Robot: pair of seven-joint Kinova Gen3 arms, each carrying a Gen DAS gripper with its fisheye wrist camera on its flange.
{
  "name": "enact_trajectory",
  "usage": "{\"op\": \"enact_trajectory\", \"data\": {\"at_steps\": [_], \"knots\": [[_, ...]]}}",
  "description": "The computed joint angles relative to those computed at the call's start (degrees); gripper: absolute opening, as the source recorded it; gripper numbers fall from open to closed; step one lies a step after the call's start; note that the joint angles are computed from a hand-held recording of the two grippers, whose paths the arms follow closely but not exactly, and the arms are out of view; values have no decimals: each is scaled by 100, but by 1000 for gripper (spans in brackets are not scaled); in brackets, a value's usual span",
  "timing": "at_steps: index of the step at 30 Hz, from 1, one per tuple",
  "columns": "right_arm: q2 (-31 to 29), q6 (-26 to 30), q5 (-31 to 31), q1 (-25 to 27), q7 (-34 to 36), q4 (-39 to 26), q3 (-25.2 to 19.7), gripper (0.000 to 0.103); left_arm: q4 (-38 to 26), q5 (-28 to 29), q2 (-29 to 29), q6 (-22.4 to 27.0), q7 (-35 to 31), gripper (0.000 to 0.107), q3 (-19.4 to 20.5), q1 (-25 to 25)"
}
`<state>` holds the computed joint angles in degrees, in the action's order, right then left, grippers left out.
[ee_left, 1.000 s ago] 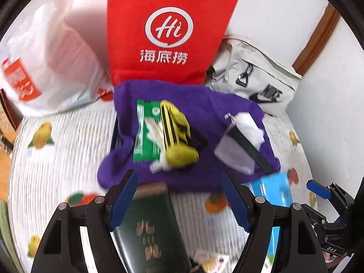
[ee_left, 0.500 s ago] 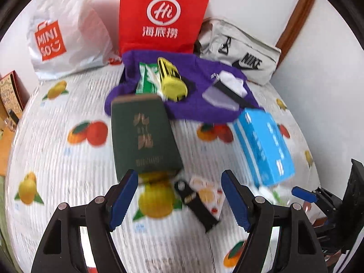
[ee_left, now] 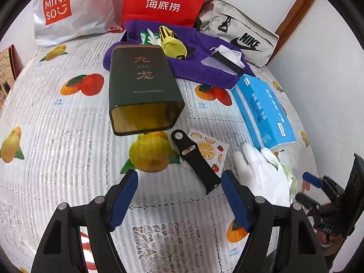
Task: Organize soft objects
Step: 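Grasp the black watch strap with the left gripper while the right grasps the green wet-wipe pack, then carry the watch strap and green wet-wipe pack over the purple towel with both grippers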
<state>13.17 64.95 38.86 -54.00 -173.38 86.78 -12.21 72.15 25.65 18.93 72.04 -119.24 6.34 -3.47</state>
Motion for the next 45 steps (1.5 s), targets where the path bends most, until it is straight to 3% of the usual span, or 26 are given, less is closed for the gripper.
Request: {"op": "enact_trajectory", "data": {"at_steps": [9,14,16,20,24,28,30,31,33,35,37,40,43,45], "knots": [[210,-401,-57,6,227,44,57,68,64,-66,13,39,-10,74,-9,109],[547,-338,-44,-21,658,-268,206,68,77,-105,40,60,2,74,-6,148],[616,-462,-60,79,795,-286,182,50,93,-126,55,46,-5,74,8,180],[391,-619,247,-159,344,-112,385,49,252,-137,13,-147,-118,74,32,235],[329,83,751,-665,178,-408,492,49,326,-245,41,-293,-132,74,54,369],[317,632,1116,-716,110,-616,254,49,410,-422,43,-610,49,72,59,591],[252,627,1099,-658,6,-571,217,49,502,-584,19,-871,187,72,167,653],[226,623,1089,-636,-69,-538,198,49,592,-747,-15,-1084,305,69,165,755],[214,652,1104,-625,-198,-484,157,49,776,-1165,-135,-1509,460,46,-31,1118],[203,649,1103,-618,-290,-431,116,49,831,-1274,-176,-1613,423,26,1,1110],[173,576,1099,-593,-373,-337,81,49,726,-1077,-137,-1345,326,25,135,780],[131,495,1084,-556,-482,-214,42,49,638,-891,-116,-1081,262,25,20,639],[80,288,1101,-485,-631,-61,17,49,666,-887,-116,-1117,244,28,32,681],[78,179,1107,-436,-673,-12,8,49,802,-1093,-169,-1395,288,28,25,864]]}}
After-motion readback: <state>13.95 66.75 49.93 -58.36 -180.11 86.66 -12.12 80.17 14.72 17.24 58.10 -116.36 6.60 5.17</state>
